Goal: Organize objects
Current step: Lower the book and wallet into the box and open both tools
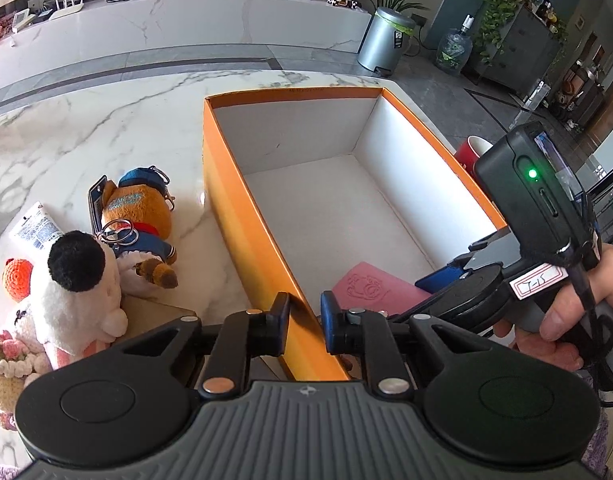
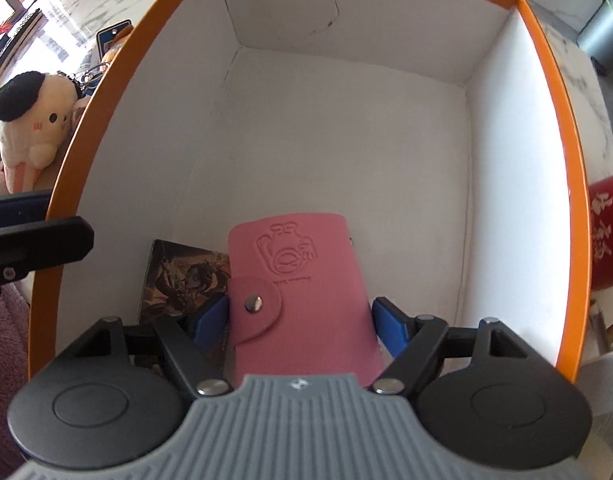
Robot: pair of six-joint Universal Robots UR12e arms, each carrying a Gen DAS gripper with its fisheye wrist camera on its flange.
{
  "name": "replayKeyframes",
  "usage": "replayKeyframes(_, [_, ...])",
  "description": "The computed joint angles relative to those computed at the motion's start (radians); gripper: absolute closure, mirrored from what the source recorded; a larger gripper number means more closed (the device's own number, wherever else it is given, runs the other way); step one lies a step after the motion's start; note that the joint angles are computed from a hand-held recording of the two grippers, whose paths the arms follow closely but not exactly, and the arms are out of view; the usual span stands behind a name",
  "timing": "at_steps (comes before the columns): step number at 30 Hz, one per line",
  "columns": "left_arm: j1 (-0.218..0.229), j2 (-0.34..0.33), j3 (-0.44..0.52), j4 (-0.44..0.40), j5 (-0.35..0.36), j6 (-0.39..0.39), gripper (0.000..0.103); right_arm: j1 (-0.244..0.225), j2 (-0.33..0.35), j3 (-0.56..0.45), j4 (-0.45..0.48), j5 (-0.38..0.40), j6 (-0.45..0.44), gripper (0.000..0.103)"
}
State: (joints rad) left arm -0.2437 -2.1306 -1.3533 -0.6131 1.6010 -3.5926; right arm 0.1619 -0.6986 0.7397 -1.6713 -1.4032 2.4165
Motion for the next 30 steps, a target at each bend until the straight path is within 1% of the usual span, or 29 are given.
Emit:
replayKeyframes(3, [-0.001,-0.001,0.004,-0.006,0.005,0.001,0.083,-0.002,0.023,-0.058,0.092,-0.01,0.051,0.024])
replayKeyframes(8, [-0.002,-0.003,0.006,-0.007,0.007,-0.001,0.083,-0.001,0.041,-0.099,0.17,-0.034,0.075,0.023])
replayKeyframes(14, [-0.002,-0.003,0.006,-0.007,0.008,-0.001,0.083,-0.01,0.061,-0.143,0.225,-0.007,0.095,0.022])
replayKeyframes(18, [-0.003,-0.003,0.007,-0.008,0.009,-0.001,0.083,-0.021,0.083,-0.199,0.297,0.029,0.104,0.021])
replayKeyframes(19, [-0.003,-0.003,0.007,-0.008,0.009,-0.001,0.083,-0.024,0.086,-0.208,0.306,0.038,0.109,0.019])
replayKeyframes(21, [-0.003,-0.003,0.007,-0.009,0.011,0.0,0.083,-0.026,0.084,-0.208,0.295,0.039,0.12,0.02])
replayKeyframes(23, [-0.003,-0.003,0.006,-0.008,0.012,0.0,0.084,-0.027,0.094,-0.227,0.312,0.034,0.134,0.027])
replayKeyframes(24, [-0.003,-0.003,0.006,-0.008,0.011,-0.001,0.084,-0.028,0.103,-0.242,0.33,0.033,0.142,0.034])
replayKeyframes(28, [-0.003,-0.004,0.008,-0.008,0.011,0.003,0.084,-0.032,0.102,-0.238,0.325,0.035,0.159,0.036])
replayKeyframes(30, [-0.005,-0.007,0.013,-0.011,0.021,0.015,0.084,-0.034,0.106,-0.25,0.348,0.045,0.164,0.04])
